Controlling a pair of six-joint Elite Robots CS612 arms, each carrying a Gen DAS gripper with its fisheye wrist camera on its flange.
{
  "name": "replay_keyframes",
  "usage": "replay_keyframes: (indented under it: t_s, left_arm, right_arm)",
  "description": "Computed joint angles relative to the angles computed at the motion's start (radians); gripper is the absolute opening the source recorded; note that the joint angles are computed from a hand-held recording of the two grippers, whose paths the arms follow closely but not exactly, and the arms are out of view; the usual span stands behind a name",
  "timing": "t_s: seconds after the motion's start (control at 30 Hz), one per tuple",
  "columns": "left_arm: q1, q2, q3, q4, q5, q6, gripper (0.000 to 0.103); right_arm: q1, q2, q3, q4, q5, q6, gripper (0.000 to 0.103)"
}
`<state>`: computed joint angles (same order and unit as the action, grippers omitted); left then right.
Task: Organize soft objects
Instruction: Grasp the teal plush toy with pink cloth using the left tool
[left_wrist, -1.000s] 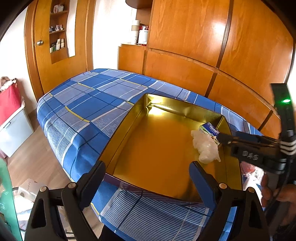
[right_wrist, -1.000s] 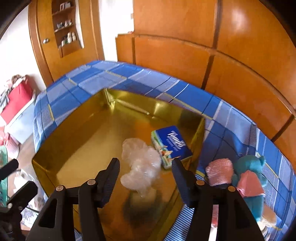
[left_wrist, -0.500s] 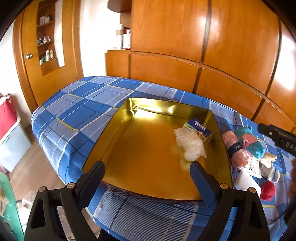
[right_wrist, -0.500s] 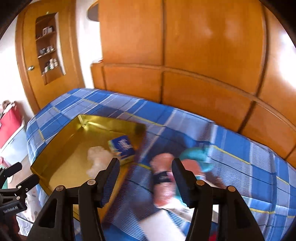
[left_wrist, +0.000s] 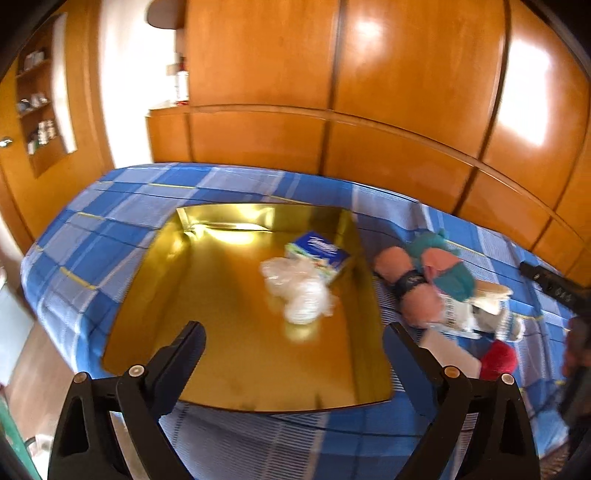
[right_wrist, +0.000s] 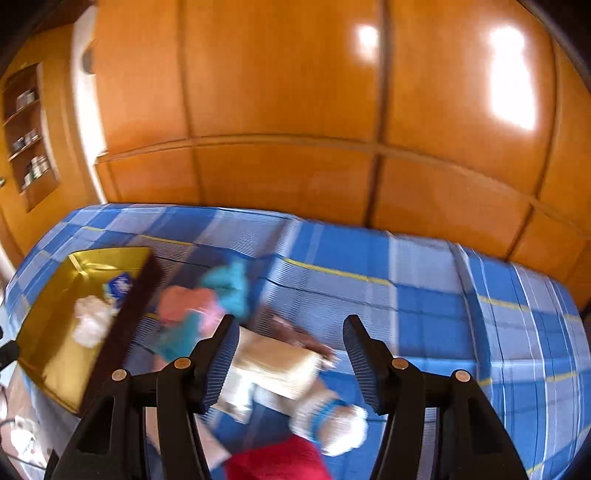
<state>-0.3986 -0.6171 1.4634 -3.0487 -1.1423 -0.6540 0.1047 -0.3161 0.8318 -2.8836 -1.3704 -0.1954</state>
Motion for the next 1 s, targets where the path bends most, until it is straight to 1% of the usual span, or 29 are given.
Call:
replay_keyframes:
  t_s: [0.07,0.13,0.3,0.4,0.47,0.57,0.6,0.67,0.7,0.83,0.87,0.9,1.0]
  left_arm:
    - [-0.005,0.009,-0.029,0.011,-0.009,0.042,0.097]
    - [-0.007,0.020,-0.061,0.014,-0.042,0.082,0.097]
    - [-0.005,0.062,-0.166,0.053,-0.118,0.132,0.097]
    - [-0.002,0.101,-0.250,0.092,-0.149,0.155,0.096]
    - [0.004,0.132,-0.323,0.154,-0.180,0.167,0.090]
    - [0.010,0.186,-0.445,0.257,-0.216,0.188,0.087]
    - [0.011,0.202,-0.479,0.286,-0.222,0.193,0.085]
    - [0.015,0.246,-0.574,0.366,-0.253,0.215,0.077]
    - [0.017,0.264,-0.613,0.399,-0.264,0.223,0.075]
    - [0.021,0.358,-0.797,0.533,-0.301,0.253,0.071]
    - [0.022,0.392,-0.862,0.581,-0.312,0.259,0.071]
    - [0.023,0.412,-0.899,0.609,-0.317,0.263,0.071]
    - [0.028,0.498,-1.065,0.745,-0.343,0.264,0.071]
  right_arm:
    - [-0.014,0.008,-0.002,0.007,-0.003,0.030,0.059]
    - [-0.023,0.015,-0.002,0.008,-0.001,0.057,0.059]
    - [-0.041,0.031,-0.026,0.043,0.023,0.137,0.059]
    - [-0.049,0.028,-0.019,0.032,0.029,0.182,0.059]
    - [-0.058,0.024,-0.014,0.028,0.047,0.232,0.059]
    - [-0.070,0.024,-0.014,0.029,0.086,0.288,0.059]
    - [-0.072,0.023,-0.014,0.030,0.090,0.298,0.059]
    - [-0.073,0.023,-0.017,0.025,0.090,0.313,0.059]
    - [-0.074,0.022,-0.016,0.020,0.092,0.318,0.059]
    - [-0.078,0.016,-0.007,0.003,0.115,0.334,0.059]
    - [-0.080,0.016,-0.007,0.004,0.128,0.341,0.059]
    - [-0.082,0.017,-0.010,0.010,0.137,0.343,0.059]
    - [-0.082,0.017,-0.015,0.026,0.146,0.344,0.059]
